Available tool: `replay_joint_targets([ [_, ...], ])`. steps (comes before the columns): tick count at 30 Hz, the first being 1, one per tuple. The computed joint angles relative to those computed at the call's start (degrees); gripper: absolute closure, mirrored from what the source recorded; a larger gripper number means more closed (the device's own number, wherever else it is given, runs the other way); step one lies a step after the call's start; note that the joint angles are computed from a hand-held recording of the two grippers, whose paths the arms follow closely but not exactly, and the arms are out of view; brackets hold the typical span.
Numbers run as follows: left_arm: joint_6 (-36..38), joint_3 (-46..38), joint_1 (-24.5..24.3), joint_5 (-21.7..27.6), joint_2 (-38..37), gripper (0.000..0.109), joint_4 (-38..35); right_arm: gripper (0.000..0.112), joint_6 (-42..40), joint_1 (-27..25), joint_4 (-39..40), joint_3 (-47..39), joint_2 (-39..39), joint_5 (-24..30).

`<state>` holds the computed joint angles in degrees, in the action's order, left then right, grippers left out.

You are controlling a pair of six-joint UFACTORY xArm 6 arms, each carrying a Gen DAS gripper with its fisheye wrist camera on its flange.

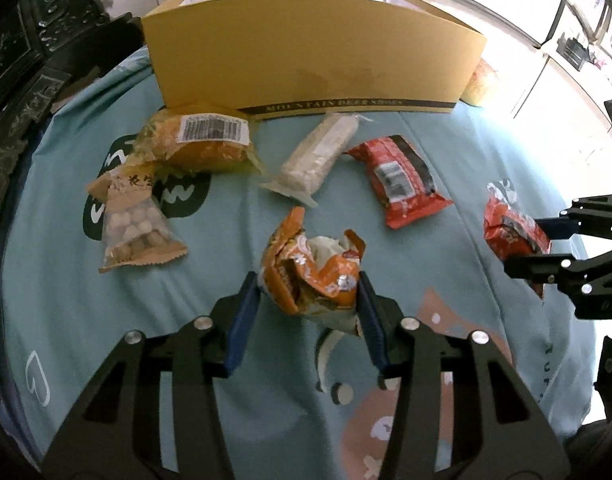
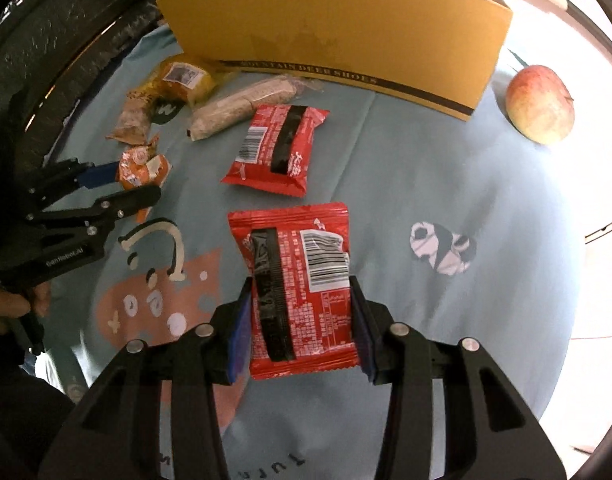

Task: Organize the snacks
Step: 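Drop the orange bag into the box with left tool while right drops the red bar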

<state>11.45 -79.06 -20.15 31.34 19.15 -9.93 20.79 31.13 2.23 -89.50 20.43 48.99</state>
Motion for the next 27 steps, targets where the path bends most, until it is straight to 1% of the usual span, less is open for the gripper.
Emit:
replay_joint_targets([
  [2, 0.04, -0.23, -0.30, 0.53, -0.16, 0.060, 0.16, 0.068, 0.42, -0.17, 0.14, 0.39, -0.59, -0.26],
  [7, -0.25, 1.28, -0.95, -1.32, -2.56, 0.060, 0.37, 0.068, 3.07, 0.16, -1.80, 1.76, -2.78, -1.88],
  [9, -0.60, 1.29, -1.07, -2.13, -3.55, 0.060, 0.67, 0.068, 4.12, -0.12, -2.59, 2.79, -4.83, -2.89],
  [13, -1.95, -1.30, -1.17, -3.28, -4.94, 0.060, 1.58, 0.068, 6.53, -0.73, -5.17, 0.95, -6.59, -4.49],
  [16, -4.09, -6.55, -1.18, -3.09, -4.19, 0.060, 2.55, 0.068, 8.32, -1.23, -8.61, -3.35, -6.80, -4.54],
  [18, -5.51, -10.10, -1.17, -2.84, -3.37, 0.060, 3.62, 0.068, 9.03, -1.49, -11.28, -8.34, -5.51, -3.29],
  [22, -9.78, -22.55, -1.33, 0.12, 1.67, 0.059, 6.87, 0.068, 10.29, -1.89, -16.42, -20.29, -0.87, 0.46],
  [25, -11.35, -28.90, -1.31, 1.98, 4.42, 0.059, 8.18, 0.068, 10.54, -2.10, -18.61, -25.95, 1.43, 2.77],
  [27, -12.19, -31.08, -1.53, 2.38, 5.25, 0.059, 9.16, 0.068, 10.59, -2.25, -19.92, -29.49, 2.94, 4.15],
])
